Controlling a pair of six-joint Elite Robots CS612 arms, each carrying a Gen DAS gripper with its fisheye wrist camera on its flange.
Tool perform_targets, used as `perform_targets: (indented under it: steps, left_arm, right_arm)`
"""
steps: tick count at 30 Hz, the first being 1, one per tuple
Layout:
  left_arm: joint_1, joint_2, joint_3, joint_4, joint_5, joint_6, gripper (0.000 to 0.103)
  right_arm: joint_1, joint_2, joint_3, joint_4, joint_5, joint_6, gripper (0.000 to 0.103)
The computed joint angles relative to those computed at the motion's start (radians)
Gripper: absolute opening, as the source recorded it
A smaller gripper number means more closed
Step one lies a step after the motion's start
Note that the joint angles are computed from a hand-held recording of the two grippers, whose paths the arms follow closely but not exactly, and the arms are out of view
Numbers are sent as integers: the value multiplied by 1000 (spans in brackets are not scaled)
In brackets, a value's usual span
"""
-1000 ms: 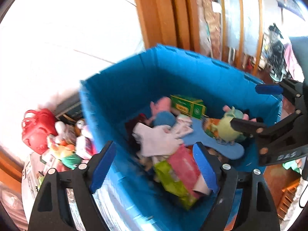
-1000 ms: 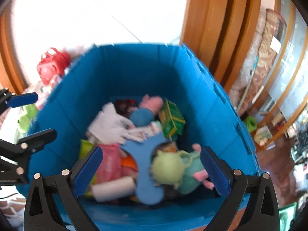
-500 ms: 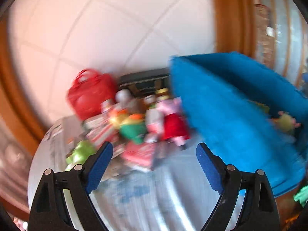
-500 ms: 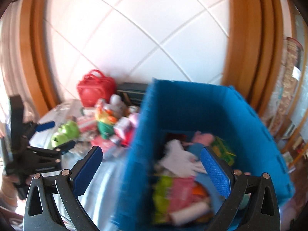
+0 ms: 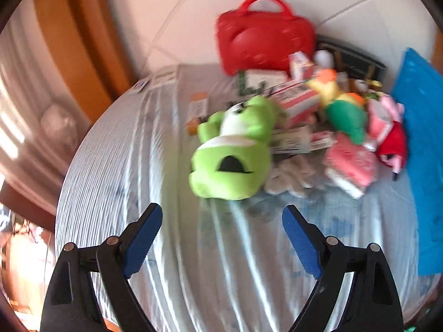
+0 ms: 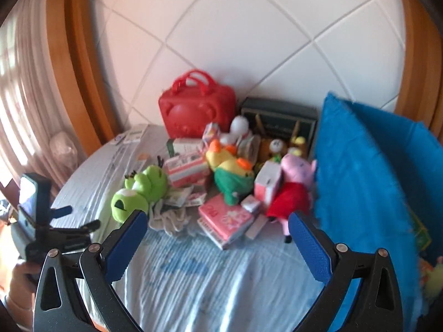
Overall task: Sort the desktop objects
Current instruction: 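Withdraw both tools from the bin back toward the pile, then grasp the large green plush frog with both tools from either side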
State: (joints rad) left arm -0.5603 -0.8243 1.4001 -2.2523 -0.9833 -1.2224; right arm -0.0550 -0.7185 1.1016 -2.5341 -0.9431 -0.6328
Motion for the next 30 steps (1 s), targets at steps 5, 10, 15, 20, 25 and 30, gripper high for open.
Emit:
perform_targets:
  steps: [5,10,15,20,25,30]
  left_arm:
    - [48,27,-10,38,-45,-99,89]
    - [82,73,-60,-78,-55,-108,89]
    - [123,183,-212,-3,-142,-111,89]
    - [101,185,-144,-81,-143,-8,102]
    - [86,119,28,-254,-227,33,103]
    - [62,79,82,-213,-170,55,103]
  right_arm:
    - [51,88,-103,142,-99,-3,103]
    - [77,155,-196,224,-142,-27,103]
    - [95,223,-315,286,-156,-22,103]
    - [110,279,-413,356,-135,-26,103]
    - [130,292,-429,462,-99,-109,103]
    - [158,269,-372,527,-88,-187,103]
